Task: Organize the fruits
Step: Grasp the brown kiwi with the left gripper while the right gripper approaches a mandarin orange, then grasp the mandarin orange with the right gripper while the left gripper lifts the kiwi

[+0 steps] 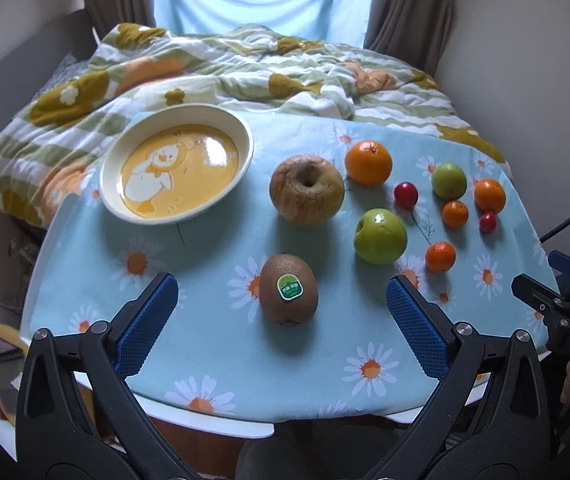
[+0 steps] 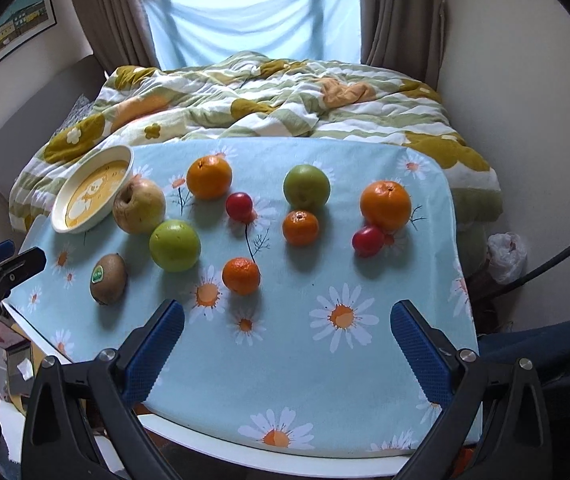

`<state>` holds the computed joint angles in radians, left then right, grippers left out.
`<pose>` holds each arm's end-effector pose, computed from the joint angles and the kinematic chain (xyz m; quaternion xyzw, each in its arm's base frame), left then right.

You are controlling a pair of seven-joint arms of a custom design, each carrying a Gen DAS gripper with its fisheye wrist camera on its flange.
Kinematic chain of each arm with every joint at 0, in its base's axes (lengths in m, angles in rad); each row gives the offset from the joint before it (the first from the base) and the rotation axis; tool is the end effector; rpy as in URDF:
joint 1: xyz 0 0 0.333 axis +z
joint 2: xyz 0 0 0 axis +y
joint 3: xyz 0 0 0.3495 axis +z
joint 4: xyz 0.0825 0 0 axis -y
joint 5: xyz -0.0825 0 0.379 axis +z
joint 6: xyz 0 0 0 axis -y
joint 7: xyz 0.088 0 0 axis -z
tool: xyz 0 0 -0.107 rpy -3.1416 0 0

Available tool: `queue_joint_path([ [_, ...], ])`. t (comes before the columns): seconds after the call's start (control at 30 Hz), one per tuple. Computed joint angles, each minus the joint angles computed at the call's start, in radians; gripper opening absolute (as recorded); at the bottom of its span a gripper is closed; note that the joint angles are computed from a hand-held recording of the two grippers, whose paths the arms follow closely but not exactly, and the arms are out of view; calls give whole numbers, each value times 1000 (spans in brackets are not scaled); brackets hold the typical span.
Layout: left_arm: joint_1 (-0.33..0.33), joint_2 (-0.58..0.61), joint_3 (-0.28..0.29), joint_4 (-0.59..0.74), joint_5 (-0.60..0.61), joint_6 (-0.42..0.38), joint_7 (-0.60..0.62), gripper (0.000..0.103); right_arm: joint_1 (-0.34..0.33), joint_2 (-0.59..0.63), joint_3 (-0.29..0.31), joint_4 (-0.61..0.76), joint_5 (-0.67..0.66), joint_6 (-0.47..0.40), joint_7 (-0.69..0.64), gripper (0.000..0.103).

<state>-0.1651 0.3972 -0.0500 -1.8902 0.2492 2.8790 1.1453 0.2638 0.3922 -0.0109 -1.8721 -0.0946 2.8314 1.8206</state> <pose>0.6649 -0.1557 0.3961 -0.6751 0.6757 -0.2338 0.1814 0.6623 0.1770 0.4024 -0.7075 0.6486 -0.1666 0.2261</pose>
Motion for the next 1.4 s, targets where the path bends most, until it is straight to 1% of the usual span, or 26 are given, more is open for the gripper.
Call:
queue_joint_path([
  [0.1, -31, 43, 28, 17, 8, 12, -59, 103, -23, 33, 26, 10, 5, 14, -75, 103],
  [0.2, -60, 87, 49, 48, 25, -11, -105, 103, -69, 77, 82, 39, 49, 21, -200, 102],
  [0.23, -52, 100, 38, 58, 18, -15, -102, 100, -86, 96, 105, 55, 69, 15, -249, 99],
  [0.27, -43, 114, 25, 68, 8, -18, -94, 95, -103, 115, 128, 72, 91, 1, -298, 95],
  [0.3, -42, 127, 22, 78, 4, -24, -92, 93, -110, 127, 138, 83, 109, -9, -331, 94],
  [0.37, -54, 146, 31, 98, 11, -36, -99, 86, -122, 155, 155, 114, 145, -38, -393, 88],
  [0.43, -65, 159, 41, 111, 21, -40, -109, 85, -119, 170, 154, 130, 170, -47, -432, 87],
  [0.5, -62, 174, 37, 128, 20, -49, -104, 84, -108, 183, 145, 145, 182, -53, -455, 87],
  [0.57, -51, 197, 23, 158, 10, -66, -87, 78, -104, 200, 144, 165, 193, -61, -483, 87],
  [0.63, -48, 210, 22, 177, 7, -83, -79, 76, -103, 212, 144, 184, 206, -78, -505, 86],
  [0.67, -44, 214, 19, 182, 3, -87, -74, 72, -104, 222, 144, 200, 213, -90, -515, 82],
  [0.73, -38, 220, 13, 188, -4, -98, -63, 69, -104, 239, 145, 229, 225, -113, -532, 77],
  [0.77, -30, 222, 6, 189, -12, -104, -54, 66, -96, 247, 139, 240, 226, -116, -533, 77],
  [0.83, -31, 217, 10, 179, -13, -103, -50, 60, -87, 256, 132, 250, 224, -116, -542, 75],
  [0.87, -33, 215, 13, 177, -10, -107, -47, 56, -86, 258, 131, 252, 225, -118, -547, 72],
  [0.97, -21, 213, 4, 174, -18, -110, -26, 55, -77, 271, 124, 269, 222, -131, -555, 68],
  [1.13, -31, 206, 13, 167, -12, -107, -21, 53, -68, 279, 122, 274, 217, -119, -569, 67],
  [1.17, -33, 204, 15, 163, -9, -106, -21, 52, -71, 282, 126, 281, 221, -126, -573, 63],
  [1.27, -37, 199, 15, 151, -10, -97, -29, 52, -66, 288, 123, 291, 221, -131, -571, 60],
  [1.4, -47, 186, 22, 130, -8, -86, -55, 52, -47, 291, 103, 297, 203, -132, -551, 55],
])
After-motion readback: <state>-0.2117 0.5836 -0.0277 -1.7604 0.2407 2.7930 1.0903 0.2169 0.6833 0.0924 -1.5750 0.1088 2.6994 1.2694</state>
